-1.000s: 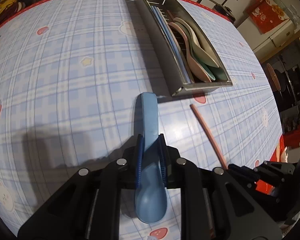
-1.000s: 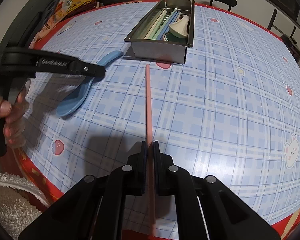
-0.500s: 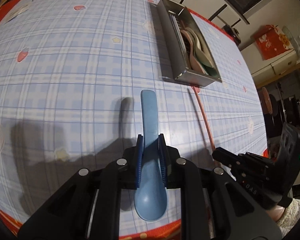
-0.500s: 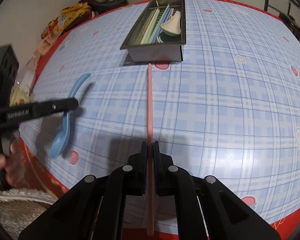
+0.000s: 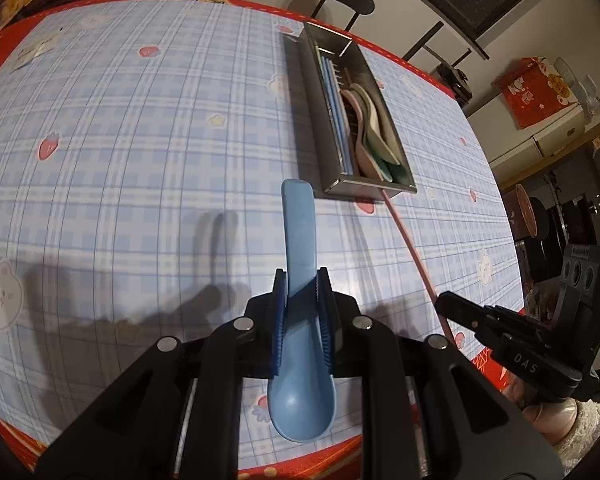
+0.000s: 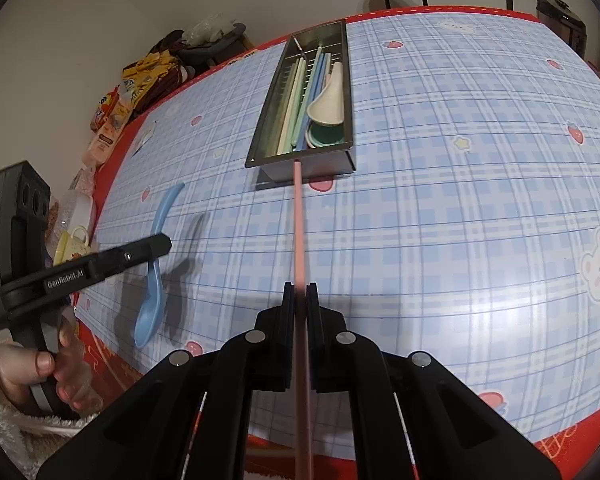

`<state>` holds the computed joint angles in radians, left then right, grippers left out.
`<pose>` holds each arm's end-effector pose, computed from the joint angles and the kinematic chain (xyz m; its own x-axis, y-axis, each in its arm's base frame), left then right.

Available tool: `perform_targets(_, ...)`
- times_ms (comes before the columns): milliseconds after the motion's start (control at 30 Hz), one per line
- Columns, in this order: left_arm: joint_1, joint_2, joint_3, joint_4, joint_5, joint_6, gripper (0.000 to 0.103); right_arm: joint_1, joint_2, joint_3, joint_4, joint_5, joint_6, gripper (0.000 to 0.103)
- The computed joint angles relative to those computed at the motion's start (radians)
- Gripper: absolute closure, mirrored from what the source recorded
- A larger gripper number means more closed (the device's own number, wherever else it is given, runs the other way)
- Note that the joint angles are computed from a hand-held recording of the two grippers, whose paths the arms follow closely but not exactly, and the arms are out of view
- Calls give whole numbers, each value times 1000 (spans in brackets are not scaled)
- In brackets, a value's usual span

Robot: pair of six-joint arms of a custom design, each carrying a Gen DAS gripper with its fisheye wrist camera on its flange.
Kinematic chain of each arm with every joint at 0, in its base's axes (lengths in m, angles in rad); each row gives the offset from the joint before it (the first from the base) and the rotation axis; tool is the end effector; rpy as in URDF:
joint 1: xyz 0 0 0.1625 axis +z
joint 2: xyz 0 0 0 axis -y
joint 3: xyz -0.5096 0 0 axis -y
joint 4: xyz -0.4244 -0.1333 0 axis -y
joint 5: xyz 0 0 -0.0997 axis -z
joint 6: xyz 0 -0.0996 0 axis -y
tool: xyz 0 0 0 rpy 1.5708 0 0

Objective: Organize utensils
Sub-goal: 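Carry the blue spoon and pink chopstick over the metal tray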

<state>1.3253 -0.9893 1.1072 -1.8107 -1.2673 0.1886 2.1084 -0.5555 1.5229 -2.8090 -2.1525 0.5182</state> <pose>-0.0391 -0.8272 0.4562 -0.8727 0.3737 -0.3142 0.4122 0.9089 -0.0639 0.4731 -0.6402 0.0283 -0.9332 0.1479 0.3274 -0.0359 0.8684 -0.4946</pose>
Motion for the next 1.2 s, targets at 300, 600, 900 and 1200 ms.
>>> perform_targets(300, 7, 8, -2, 25, -10, -33, 85, 2, -36, 60, -28, 40, 67, 97)
perform_targets(600, -5, 50, -77, 49, -55, -62, 85, 2, -54, 50, -98, 23, 41, 97)
perform_targets(900, -46, 163, -210, 57, -87, -79, 85, -38, -38, -53, -102, 1, -22, 97)
perform_targets(1200, -58, 363, -474, 135, -94, -152, 85, -90, 13, -213, -49, 4, -100, 97)
